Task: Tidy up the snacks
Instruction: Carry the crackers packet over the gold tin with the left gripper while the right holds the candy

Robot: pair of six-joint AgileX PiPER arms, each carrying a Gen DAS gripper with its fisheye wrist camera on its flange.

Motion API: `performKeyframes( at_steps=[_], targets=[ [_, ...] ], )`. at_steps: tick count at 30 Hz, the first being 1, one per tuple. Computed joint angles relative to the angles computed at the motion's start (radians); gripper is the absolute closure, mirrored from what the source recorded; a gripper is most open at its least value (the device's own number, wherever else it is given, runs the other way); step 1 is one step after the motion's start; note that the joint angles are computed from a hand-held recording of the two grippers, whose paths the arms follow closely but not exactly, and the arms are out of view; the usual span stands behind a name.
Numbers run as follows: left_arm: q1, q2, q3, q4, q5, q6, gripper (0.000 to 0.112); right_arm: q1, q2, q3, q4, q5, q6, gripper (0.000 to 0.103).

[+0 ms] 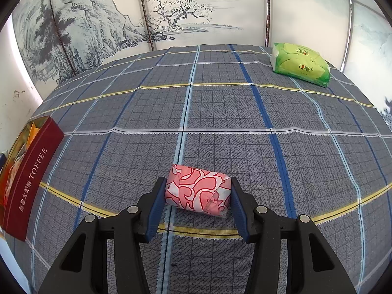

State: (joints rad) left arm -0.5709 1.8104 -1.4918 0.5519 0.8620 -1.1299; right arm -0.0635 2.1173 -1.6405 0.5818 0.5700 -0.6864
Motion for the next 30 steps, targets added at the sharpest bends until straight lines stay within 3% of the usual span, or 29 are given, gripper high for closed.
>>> performKeyframes(
  at_steps=[30],
  targets=[
    [-0.01,0.031,0.024,0.032,-0.001,-0.02,0.065,-0.006,0.0,0.0,-0.01,-0.001,-0.013,0.052]
  ],
)
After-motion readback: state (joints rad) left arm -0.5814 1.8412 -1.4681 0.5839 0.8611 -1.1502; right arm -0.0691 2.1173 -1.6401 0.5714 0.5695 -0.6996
